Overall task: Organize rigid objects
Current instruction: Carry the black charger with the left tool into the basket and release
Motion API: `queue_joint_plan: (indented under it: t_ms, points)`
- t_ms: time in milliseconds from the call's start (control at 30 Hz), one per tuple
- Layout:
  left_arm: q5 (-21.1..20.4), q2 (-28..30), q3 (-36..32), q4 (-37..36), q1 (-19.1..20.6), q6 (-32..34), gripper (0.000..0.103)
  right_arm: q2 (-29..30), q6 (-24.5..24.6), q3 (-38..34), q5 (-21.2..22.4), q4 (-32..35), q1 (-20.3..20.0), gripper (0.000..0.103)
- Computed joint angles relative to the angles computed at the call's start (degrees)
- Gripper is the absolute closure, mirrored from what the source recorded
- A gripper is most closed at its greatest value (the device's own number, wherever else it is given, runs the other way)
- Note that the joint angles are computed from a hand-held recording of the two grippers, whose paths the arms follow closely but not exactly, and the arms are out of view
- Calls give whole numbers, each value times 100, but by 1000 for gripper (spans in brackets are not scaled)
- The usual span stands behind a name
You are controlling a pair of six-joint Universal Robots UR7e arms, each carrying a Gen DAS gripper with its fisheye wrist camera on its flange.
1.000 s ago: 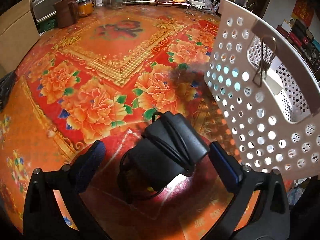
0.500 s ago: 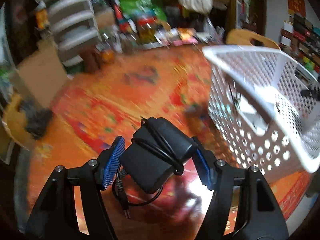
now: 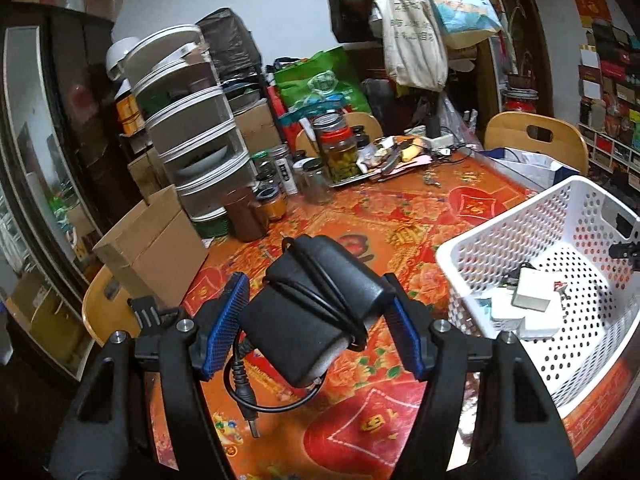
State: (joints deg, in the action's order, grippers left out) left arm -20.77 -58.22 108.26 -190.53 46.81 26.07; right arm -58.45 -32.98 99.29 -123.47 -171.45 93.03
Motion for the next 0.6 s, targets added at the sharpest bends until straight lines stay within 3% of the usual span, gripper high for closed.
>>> queue_joint_plan:
  t_ms: [133, 300, 600]
  points:
    - [-72, 69, -154, 456, -98, -247, 38, -3, -13, 6, 11, -9, -3, 73]
    - [-449, 114, -345, 1317, -142, -810, 38, 4, -9, 1, 9, -11, 5, 73]
    - [-1384, 389, -851, 3622, -161, -2062, 38, 12, -2, -8, 6, -4, 15, 73]
